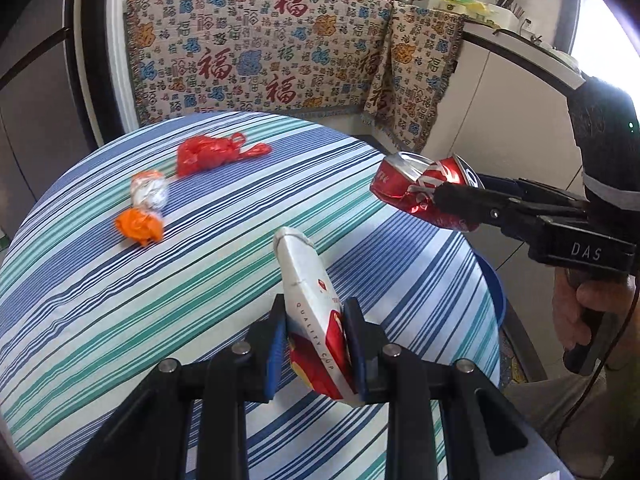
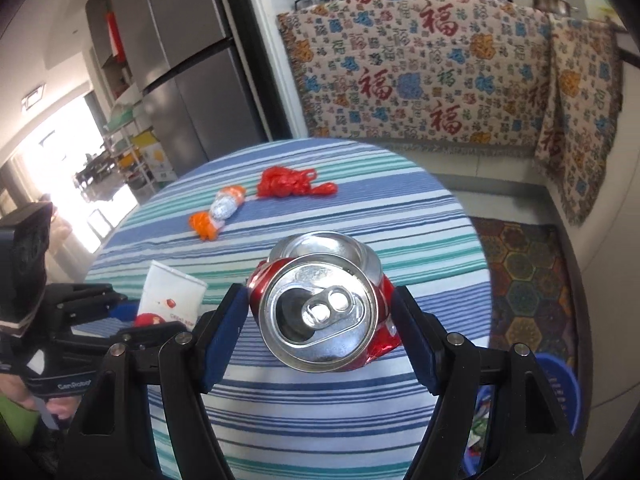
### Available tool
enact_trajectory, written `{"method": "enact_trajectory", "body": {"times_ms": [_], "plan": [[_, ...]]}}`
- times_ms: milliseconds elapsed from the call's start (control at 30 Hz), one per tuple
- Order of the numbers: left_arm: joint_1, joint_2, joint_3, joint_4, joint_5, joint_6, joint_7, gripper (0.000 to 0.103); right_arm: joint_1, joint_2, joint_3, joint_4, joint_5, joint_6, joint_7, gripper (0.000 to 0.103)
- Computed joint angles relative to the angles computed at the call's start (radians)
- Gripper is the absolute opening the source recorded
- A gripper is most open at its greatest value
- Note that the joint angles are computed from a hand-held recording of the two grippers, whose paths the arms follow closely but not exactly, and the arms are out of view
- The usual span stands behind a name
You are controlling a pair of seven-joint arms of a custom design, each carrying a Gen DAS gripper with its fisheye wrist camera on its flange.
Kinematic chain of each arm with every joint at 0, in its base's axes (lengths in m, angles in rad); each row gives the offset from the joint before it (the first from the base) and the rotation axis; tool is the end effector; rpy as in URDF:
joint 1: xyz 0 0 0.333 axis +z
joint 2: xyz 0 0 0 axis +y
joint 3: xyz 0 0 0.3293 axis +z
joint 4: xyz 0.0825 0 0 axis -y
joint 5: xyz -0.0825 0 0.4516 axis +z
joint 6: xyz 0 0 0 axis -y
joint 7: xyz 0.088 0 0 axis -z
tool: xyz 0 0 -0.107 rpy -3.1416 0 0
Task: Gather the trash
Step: 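Carry the cup and can over the wastebasket and open both tools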
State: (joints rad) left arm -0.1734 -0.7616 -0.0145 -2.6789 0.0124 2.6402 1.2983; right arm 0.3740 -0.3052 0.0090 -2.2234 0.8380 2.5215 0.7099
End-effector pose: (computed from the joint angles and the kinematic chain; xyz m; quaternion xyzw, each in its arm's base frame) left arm 0.4145 -0.0794 0.5304 -0.6861 0.6357 -0.2951 0.1949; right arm 0.5261 0.2048 0.5546 -0.8210 0.3845 -0.0644 0.4171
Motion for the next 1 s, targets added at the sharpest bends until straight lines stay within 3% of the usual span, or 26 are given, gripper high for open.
{"method": "enact_trajectory", "body": {"times_ms": [233,433,600,767,1000], "plan": [[-0.127,0.242,-0.016,0.201,-0.074,0.081,0.062,0.028,-0.103,-0.021,-0.058,-0.014,-0.042,0.075,0.071,0.075],[-0.216,0.489,-0.041,0.412,-0.225,0.101,0.176,0.028,-0.217,0.016,-0.094,-0.023,-0.151,0.104,0.201,0.075],[-0.196,0.668,-0.124,0.562,-0.265,0.097,0.205,0.028,-0.281,0.072,-0.122,-0.002,-0.185,0.076,0.273,0.075],[-0.148,0.819,-0.204,0.692,-0.184,0.076,0.145,0.028,-0.32,0.123,-0.127,0.029,-0.186,0.067,0.291,0.075],[-0.113,0.936,-0.26,0.791,-0.123,0.041,0.125,0.028,-0.349,0.165,-0.127,0.056,-0.154,0.039,0.295,0.075]]}}
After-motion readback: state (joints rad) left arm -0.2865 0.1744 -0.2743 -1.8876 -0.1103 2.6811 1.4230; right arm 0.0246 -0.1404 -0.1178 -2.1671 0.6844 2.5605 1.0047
